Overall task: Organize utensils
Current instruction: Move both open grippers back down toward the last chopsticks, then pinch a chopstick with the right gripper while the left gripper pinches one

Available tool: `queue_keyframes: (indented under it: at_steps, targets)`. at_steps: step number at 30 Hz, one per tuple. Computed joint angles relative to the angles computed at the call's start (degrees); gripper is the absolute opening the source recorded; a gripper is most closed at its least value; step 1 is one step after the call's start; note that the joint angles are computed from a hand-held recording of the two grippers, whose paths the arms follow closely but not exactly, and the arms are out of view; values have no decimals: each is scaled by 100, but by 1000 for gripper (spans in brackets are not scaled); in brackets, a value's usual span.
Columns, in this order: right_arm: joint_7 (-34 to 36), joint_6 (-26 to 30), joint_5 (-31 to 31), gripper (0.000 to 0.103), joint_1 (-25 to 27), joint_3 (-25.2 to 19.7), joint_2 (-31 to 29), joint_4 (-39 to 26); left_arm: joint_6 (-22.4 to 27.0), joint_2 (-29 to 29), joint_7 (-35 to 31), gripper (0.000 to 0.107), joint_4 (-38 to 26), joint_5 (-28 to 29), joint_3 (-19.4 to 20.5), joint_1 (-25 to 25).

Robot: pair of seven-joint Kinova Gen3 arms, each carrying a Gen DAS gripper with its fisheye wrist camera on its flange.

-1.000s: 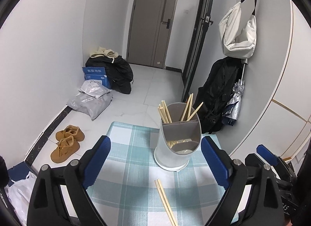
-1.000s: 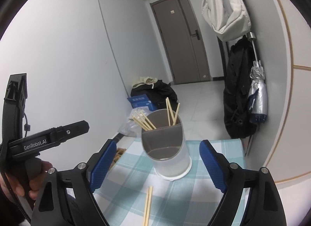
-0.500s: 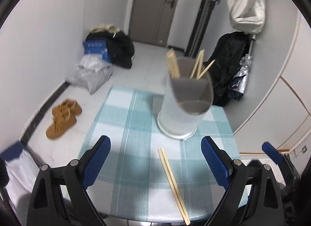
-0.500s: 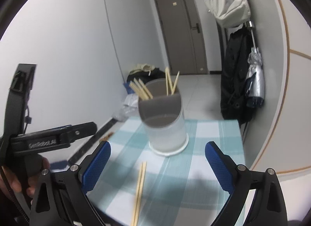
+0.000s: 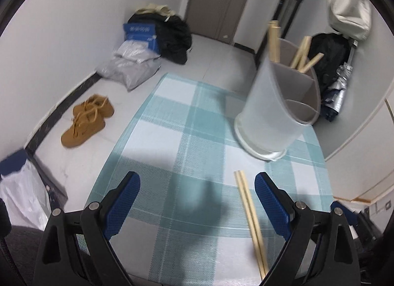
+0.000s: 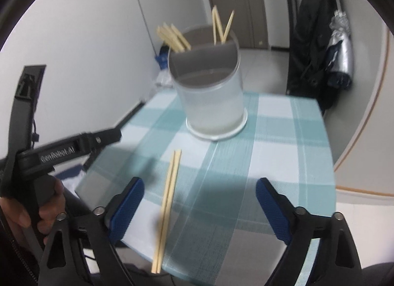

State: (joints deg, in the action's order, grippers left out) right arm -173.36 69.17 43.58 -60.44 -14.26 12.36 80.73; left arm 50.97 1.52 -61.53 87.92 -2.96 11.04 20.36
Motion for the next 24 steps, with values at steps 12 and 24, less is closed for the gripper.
queue_keyframes:
  at_steps: [12, 24]
  targets:
    - [1969, -111, -1620, 59, 686, 383, 851, -1014, 300, 235, 372, 91, -218, 159, -219, -246]
    - [3363, 410, -2245, 34, 684, 738, 1560, -2075, 362, 281, 144, 91, -251, 827, -331, -578]
